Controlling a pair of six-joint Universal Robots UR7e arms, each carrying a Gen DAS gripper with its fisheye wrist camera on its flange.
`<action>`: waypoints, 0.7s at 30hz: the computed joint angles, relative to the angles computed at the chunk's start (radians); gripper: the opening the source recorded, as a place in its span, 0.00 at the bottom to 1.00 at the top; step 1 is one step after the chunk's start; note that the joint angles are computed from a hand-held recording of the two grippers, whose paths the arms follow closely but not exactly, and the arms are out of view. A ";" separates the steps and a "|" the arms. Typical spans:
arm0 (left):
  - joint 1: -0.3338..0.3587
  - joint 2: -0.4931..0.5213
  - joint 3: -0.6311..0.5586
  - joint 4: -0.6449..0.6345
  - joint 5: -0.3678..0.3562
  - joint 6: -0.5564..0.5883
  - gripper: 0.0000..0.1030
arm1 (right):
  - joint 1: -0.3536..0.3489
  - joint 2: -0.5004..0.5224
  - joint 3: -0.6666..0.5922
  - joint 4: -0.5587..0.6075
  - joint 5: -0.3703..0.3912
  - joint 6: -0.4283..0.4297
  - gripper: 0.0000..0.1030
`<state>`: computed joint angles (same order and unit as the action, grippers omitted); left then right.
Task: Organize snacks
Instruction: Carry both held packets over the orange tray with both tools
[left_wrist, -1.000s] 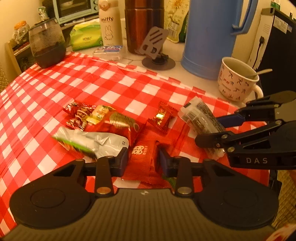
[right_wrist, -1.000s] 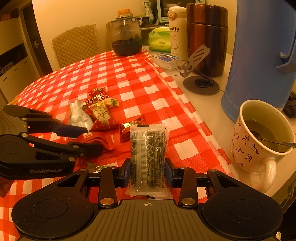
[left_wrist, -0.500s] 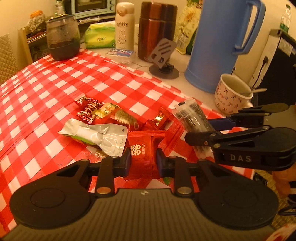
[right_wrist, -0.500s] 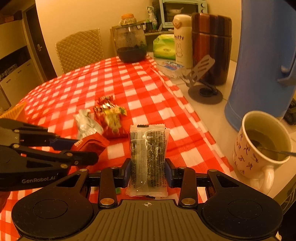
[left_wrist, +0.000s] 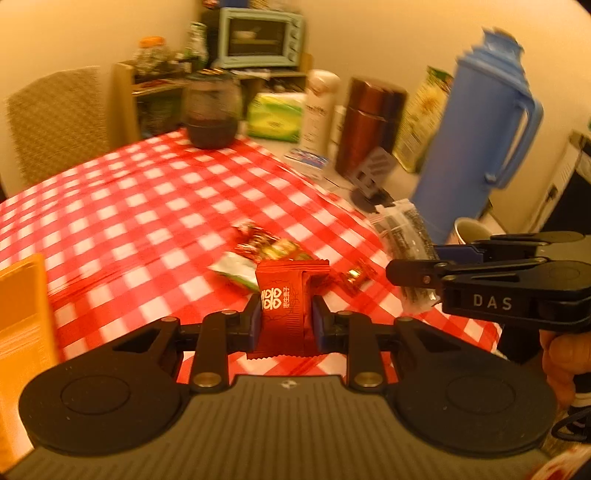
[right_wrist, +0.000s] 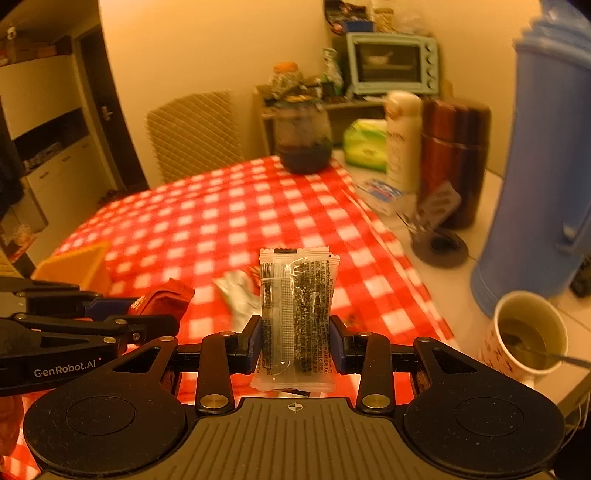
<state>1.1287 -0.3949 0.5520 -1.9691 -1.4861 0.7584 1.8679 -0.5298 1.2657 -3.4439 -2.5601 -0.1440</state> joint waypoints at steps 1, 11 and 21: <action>0.002 -0.011 0.006 -0.012 0.004 -0.012 0.24 | 0.007 0.008 -0.018 0.007 0.001 -0.009 0.37; 0.034 -0.109 0.040 -0.088 0.049 -0.086 0.24 | 0.071 0.120 -0.227 0.123 0.053 -0.054 0.37; 0.086 -0.113 -0.087 -0.087 0.138 -0.111 0.24 | 0.098 0.312 -0.568 0.363 0.184 -0.054 0.37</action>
<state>1.2147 -0.5079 0.4645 -2.0565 -1.3486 0.6475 1.9660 -0.2180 0.6977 -3.0805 -2.3760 -0.1979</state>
